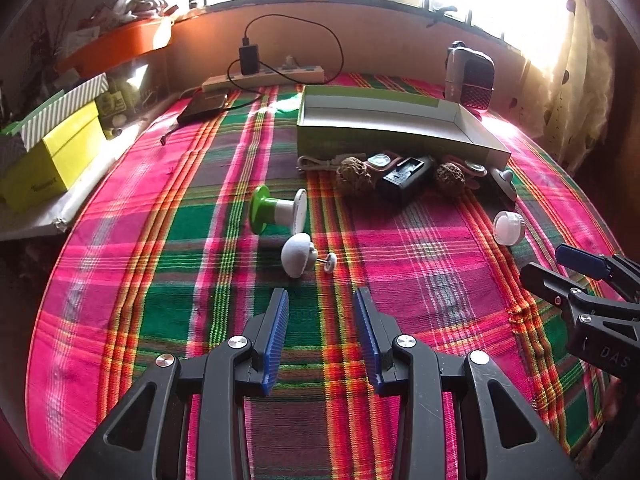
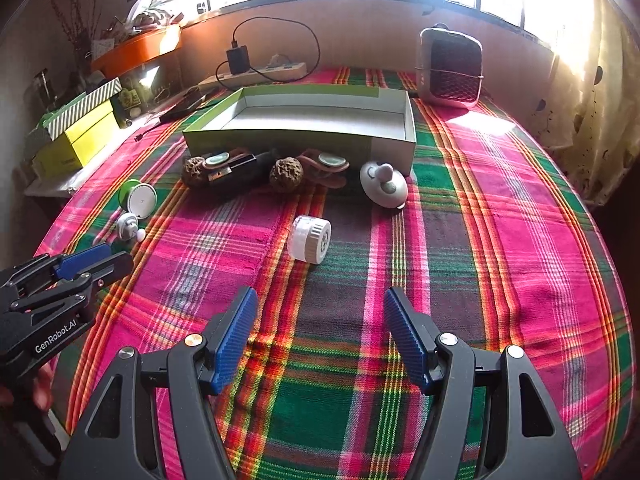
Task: Organize objects
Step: 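Grasp the white pin knob with the left gripper while the right gripper grasps the white ribbed cap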
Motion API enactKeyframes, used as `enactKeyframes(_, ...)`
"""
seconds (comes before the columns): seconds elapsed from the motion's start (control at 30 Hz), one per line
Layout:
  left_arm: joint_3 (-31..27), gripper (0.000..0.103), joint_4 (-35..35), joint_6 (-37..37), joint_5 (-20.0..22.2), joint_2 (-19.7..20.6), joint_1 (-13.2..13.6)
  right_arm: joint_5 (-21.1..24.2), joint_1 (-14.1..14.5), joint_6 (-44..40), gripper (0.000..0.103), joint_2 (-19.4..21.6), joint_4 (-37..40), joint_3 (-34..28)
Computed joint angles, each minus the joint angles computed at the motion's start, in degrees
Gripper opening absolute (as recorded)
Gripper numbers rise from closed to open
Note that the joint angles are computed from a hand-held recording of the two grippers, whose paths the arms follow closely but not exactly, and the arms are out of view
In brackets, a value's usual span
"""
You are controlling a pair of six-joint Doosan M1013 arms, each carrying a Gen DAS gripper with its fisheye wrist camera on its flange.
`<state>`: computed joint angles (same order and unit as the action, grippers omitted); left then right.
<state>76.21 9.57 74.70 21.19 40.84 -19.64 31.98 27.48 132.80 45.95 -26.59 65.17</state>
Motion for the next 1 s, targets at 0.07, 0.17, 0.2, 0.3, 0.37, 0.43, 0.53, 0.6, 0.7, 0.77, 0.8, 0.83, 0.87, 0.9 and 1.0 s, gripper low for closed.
enactKeyframes(0.07, 0.27, 0.032, -4.02, 3.64, -0.62, -0.20, 0.57, -0.79, 0.10, -0.55, 0.066, 0.18, -0.45, -0.39)
enactKeyframes(0.17, 0.20, 0.032, -8.62, 7.66, -0.97, -0.14, 1.33, -0.27, 0.13, -1.33, 0.066, 0.82, -0.52, -1.70)
enactKeyframes(0.2, 0.04, 0.032, -9.08, 7.70, -0.84, -0.04, 1.53, -0.42, 0.08, -1.67, 0.066, 0.92, -0.08, -1.91)
enactKeyframes(0.3, -0.82, 0.032, -16.91, 14.12, 0.00, 0.41, 2.33, -1.08, -0.14, -1.67, 0.066, 1.28, 0.86, -2.50)
enactKeyframes(0.37, -1.28, 0.032, -18.92, 16.84, 0.05, 0.67, 2.41, -0.41, -0.21, -1.46, 0.066, 1.80, 1.23, -3.36)
enactKeyframes(0.43, -1.91, 0.032, -17.13, 15.29, 0.21, 1.07, 2.28, -0.69, -0.24, -1.50, 0.063, 2.03, 1.47, -3.64)
enactKeyframes(0.53, -3.07, 0.032, -18.10, 15.67, 1.16, 1.74, 2.41, 0.34, -0.39, -2.85, 0.057, 2.71, 3.10, -4.78)
enactKeyframes(0.6, -3.65, 0.032, -15.43, 13.44, 1.34, 2.03, 2.22, 0.59, -0.57, -3.60, 0.055, 2.98, 4.21, -5.16)
enactKeyframes(0.7, -4.58, 0.032, -14.62, 12.51, 2.14, 2.53, 2.20, 1.02, -0.84, -4.82, 0.054, 3.27, 6.04, -5.71)
enactKeyframes(0.77, -4.86, 0.032, -14.61, 12.36, 2.13, 2.70, 2.19, 1.17, -0.94, -4.53, 0.053, 3.37, 6.05, -5.88)
enactKeyframes(0.8, -5.02, 0.032, -14.69, 12.29, 2.20, 2.79, 2.18, 1.69, -0.96, -4.28, 0.051, 3.52, 6.00, -6.16)
enactKeyframes(0.83, -5.22, 0.032, -14.93, 12.49, 2.31, 2.91, 2.19, 2.20, -1.04, -4.41, 0.051, 3.68, 6.34, -6.48)
enactKeyframes(0.87, -5.46, 0.032, -15.16, 12.70, 2.55, 3.05, 2.21, 2.57, -1.15, -4.97, 0.050, 3.84, 7.11, -6.77)
enactKeyframes(0.9, -5.66, 0.032, -14.92, 12.39, 2.67, 3.16, 2.20, 2.99, -1.25, -5.57, 0.049, 4.01, 7.84, -7.07)
enactKeyframes(1.0, -6.08, 0.032, -13.79, 11.06, 2.84, 3.39, 2.18, 3.28, -1.25, -6.20, 0.044, 4.20, 7.84, -7.44)
